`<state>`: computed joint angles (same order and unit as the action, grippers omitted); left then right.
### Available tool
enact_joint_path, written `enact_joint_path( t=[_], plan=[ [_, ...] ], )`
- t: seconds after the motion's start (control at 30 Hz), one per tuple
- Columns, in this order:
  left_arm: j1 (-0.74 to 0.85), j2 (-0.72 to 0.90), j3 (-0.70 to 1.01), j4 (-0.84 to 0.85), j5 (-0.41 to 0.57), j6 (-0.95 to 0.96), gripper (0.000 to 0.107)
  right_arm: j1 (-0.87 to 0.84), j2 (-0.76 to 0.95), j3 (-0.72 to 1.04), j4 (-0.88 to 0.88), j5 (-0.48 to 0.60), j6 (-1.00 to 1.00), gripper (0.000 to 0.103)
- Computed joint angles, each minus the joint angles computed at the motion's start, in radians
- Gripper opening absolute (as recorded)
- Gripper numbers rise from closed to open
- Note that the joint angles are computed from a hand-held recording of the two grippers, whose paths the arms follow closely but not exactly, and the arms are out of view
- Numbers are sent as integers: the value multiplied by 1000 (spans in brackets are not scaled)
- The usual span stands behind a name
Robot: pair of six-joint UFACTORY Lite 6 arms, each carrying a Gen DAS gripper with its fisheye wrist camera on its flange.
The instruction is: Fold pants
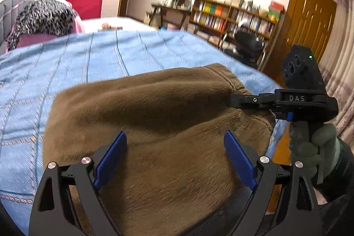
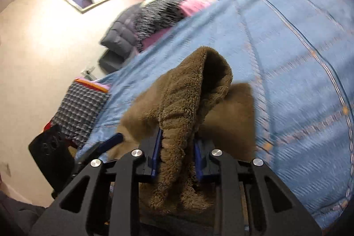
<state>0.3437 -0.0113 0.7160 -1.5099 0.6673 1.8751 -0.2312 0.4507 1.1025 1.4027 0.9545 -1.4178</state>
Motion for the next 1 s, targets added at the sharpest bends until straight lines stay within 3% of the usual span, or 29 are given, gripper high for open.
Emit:
enact_joint_path(
  t=[0.13, 0.27, 0.37, 0.47, 0.53, 0.67, 0.87, 1.0],
  plan=[
    [-76, 36, -54, -92, -98, 139, 89, -22, 110, -5, 32, -10, -57, 27],
    [-138, 6, -133, -292, -172, 396, 91, -25, 82, -27, 48, -32, -86, 36],
    [-127, 18, -113, -253, -162, 339, 91, 14, -46, -100, 74, -147, -153, 46],
    [-101, 1, -101, -180, -127, 247, 91, 39, -170, -158, 155, -249, -221, 49],
    [-101, -23, -111, -160, -126, 230, 91, 44, -230, -187, 217, -282, -252, 49],
    [-92, -50, -122, -117, -120, 206, 91, 81, -273, -190, 259, -250, -283, 49],
    [-42, -68, -135, -64, -85, 179, 91, 254, -158, -126, 413, -377, -412, 49],
    [-33, -34, -171, -135, -96, 297, 91, 274, -16, -64, 501, -436, -499, 47]
  ],
)
